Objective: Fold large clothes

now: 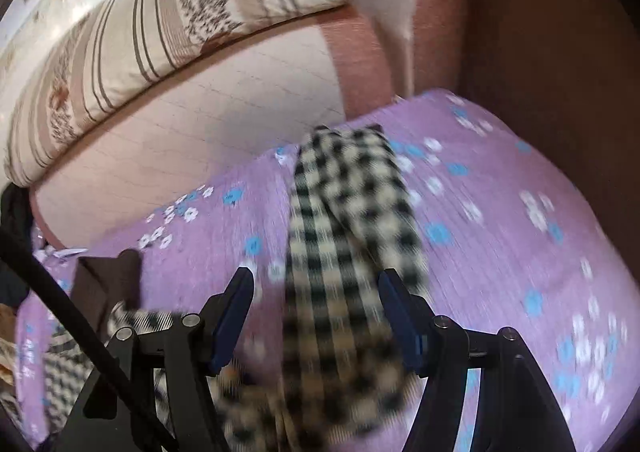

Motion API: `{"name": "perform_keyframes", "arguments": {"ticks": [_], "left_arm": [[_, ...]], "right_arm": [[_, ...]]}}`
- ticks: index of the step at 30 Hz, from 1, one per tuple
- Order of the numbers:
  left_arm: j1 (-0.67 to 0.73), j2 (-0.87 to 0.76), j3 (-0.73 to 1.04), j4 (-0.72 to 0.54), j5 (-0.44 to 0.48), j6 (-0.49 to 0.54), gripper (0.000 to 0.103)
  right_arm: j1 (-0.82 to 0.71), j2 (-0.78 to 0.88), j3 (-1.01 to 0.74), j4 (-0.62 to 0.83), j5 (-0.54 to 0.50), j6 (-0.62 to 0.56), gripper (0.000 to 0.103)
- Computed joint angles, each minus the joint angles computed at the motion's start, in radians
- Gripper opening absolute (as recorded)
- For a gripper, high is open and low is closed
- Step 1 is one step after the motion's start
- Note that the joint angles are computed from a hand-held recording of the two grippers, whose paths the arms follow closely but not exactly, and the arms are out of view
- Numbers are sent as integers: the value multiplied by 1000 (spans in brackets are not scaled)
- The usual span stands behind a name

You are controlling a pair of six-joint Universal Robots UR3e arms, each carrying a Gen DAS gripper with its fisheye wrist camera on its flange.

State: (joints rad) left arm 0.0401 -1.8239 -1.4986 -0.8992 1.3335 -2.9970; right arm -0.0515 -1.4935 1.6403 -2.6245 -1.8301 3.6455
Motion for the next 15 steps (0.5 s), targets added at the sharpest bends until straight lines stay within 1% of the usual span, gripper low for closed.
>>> {"name": "perform_keyframes", "arguments": {"ticks": [2,6,8,11,13,15], "left_arm": [[1,3,-2,-5,-5,4,91],[5,12,-1,-25,-14,31,91],[10,19,-1,-35,-24,42,91],[12,23,-1,-42,-27,57,91],[11,17,3,-47,-22,62,91],[12,8,13,-57,-23,66,91]], "right_arm": [[-7,79,-86,8,-15,-12,70],[-44,225,-271,49,-11,-12,70],[-53,291,-362,81,-10,-25,70],[-66,408,-531,150,-7,-13,70],[-75,469,-623,192,-7,-5,64],[-85,555,-756,257,-14,3,63]]}}
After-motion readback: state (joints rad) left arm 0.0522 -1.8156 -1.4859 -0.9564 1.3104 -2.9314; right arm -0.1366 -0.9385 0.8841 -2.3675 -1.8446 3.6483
